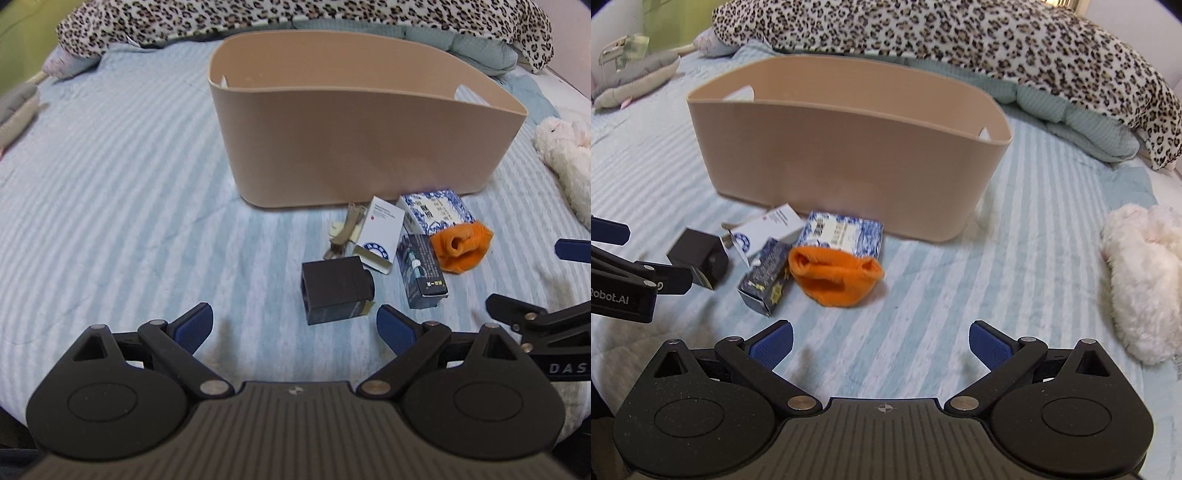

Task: Organize objects
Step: 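Grasp the black square box with the left tool while the right tool grasps the orange cloth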

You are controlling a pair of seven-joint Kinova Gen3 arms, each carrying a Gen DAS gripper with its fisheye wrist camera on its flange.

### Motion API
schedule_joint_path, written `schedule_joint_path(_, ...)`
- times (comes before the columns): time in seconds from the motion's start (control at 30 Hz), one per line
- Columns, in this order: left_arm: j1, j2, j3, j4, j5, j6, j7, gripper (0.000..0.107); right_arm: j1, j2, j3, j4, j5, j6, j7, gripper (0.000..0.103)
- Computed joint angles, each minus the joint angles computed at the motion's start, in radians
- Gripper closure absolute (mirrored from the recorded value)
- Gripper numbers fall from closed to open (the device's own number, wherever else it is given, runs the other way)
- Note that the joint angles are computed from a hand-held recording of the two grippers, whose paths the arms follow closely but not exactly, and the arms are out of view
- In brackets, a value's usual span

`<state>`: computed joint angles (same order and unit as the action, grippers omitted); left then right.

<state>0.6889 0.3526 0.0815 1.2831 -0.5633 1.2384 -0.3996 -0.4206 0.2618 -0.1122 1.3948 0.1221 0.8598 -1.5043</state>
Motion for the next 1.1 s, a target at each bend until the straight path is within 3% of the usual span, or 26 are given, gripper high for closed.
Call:
schedule_joint_path(0.4,-0.045,0.004,-0.017,0.054,0.033,-0.122,0.023,0.012,-0.009,0.062,0.004,0.003,-0.004,-0.056,-0.007,0.000)
schedule_joint_path(0.73,-0.031,0.016,-0.030,0.061,-0.006,-0.130,0.062,0.017,-0.044,0.084,0.014,0.019,0.024,-0.131,-0.036,0.002)
schedule_joint_path(0.87,-0.042,0.015,-0.025,0.064,0.001,-0.134,0.049,0.025,-0.034,0.094,0.002,0.014,0.002,-0.136,-0.024,0.014)
schedule_joint_path(0.97,-0.034,0.020,-0.023,0.059,-0.011,-0.125,0.028,0.032,-0.001,0.092,-0.021,0.011,-0.053,-0.133,0.019,0.029)
schedule_joint_path(1.1,-0.021,0.025,-0.023,0.046,-0.025,-0.106,0.007,0.060,0.005,0.079,-0.028,0.026,-0.078,-0.142,0.060,0.056)
